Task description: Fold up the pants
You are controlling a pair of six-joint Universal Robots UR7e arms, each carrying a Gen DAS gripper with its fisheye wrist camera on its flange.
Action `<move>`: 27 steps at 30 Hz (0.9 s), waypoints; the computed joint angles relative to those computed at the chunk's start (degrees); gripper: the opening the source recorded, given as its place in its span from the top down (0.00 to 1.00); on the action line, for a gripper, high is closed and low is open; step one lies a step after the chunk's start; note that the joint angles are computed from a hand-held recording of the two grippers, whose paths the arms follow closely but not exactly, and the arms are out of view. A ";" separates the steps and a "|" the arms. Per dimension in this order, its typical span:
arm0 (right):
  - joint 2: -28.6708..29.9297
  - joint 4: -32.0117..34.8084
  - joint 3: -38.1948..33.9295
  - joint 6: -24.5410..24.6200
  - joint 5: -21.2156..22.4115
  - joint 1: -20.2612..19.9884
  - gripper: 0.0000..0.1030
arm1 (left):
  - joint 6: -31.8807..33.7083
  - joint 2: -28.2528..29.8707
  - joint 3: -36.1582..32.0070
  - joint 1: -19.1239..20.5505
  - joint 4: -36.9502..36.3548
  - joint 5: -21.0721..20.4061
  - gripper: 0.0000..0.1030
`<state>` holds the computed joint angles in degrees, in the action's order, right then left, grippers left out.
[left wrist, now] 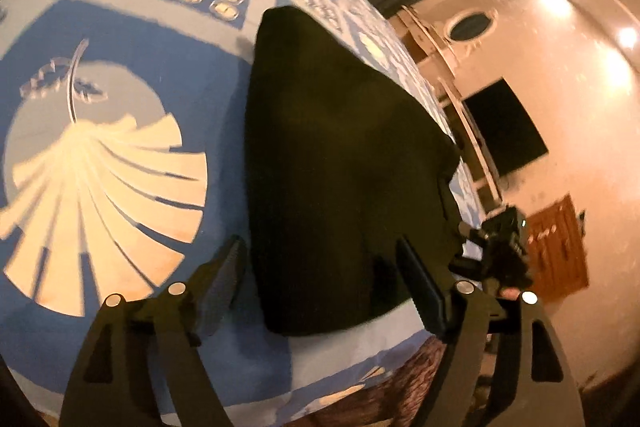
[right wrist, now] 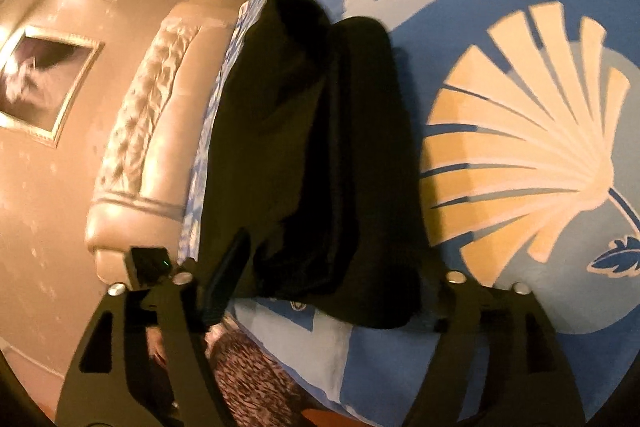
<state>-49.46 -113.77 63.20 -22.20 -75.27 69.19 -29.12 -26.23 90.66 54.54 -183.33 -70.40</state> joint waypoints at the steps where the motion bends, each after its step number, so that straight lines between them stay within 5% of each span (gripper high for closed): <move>1: -0.15 -0.06 0.24 -0.49 -0.34 0.20 0.23 | 0.69 -0.32 0.45 -0.05 -0.53 -0.22 0.26; 13: 0.89 -2.76 -1.97 2.05 -0.63 -0.04 0.22 | 0.56 -0.36 -2.27 3.06 -1.35 -0.19 0.21; 27: 9.10 -0.64 -15.37 5.54 3.80 -0.27 0.20 | 5.32 5.70 -20.23 6.74 13.93 -3.66 0.21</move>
